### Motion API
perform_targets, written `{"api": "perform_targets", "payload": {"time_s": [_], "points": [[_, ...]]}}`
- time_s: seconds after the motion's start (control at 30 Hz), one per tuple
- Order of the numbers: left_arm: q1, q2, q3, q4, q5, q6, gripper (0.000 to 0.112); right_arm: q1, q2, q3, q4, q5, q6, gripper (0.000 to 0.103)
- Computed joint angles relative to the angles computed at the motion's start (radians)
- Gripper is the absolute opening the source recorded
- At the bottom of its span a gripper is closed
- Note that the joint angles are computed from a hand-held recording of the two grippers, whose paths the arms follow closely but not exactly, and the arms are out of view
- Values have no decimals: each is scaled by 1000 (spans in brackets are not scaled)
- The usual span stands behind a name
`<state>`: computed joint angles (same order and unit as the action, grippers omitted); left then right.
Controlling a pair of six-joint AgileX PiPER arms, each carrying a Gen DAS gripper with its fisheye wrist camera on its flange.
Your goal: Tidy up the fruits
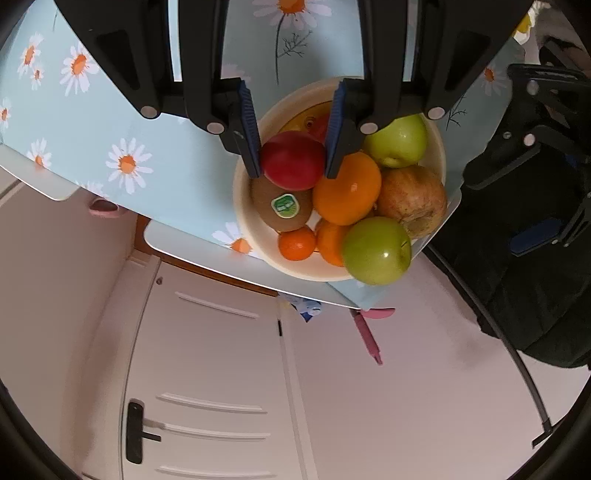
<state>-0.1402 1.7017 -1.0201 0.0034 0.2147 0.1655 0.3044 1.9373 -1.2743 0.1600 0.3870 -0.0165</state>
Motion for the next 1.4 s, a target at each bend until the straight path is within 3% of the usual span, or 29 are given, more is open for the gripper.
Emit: {"api": "perform_targets", "payload": {"time_s": [0.2, 0.3, 0.37, 0.43, 0.47, 0.77, 1.0, 1.13, 1.3, 1.4], "points": [[27, -23, 45, -106, -14, 118, 103, 6, 26, 1, 32, -30, -19, 31], [26, -33, 64, -93, -24, 109, 103, 7, 37, -3, 24, -34, 0, 31], [22, -40, 73, -61, -28, 75, 103, 1, 33, 7, 63, -41, -30, 47], [18, -48, 82, -46, -29, 56, 103, -1, 25, 24, 90, -55, -46, 92], [16, -53, 86, -39, -30, 46, 103, -1, 13, 40, 87, -70, -39, 96], [-35, -130, 125, 143, -7, -182, 103, -15, -106, 151, 41, -88, 8, 97], [-158, -268, 130, 370, 89, -479, 103, -27, -332, 274, -139, -48, 192, 103], [-270, -330, 109, 568, 200, -725, 103, -27, -506, 333, -315, 48, 378, 103], [-404, -392, 67, 647, 351, -887, 103, -18, -705, 383, -498, 203, 563, 103], [-477, -423, 64, 731, 403, -997, 103, -17, -807, 405, -567, 290, 634, 103]]}}
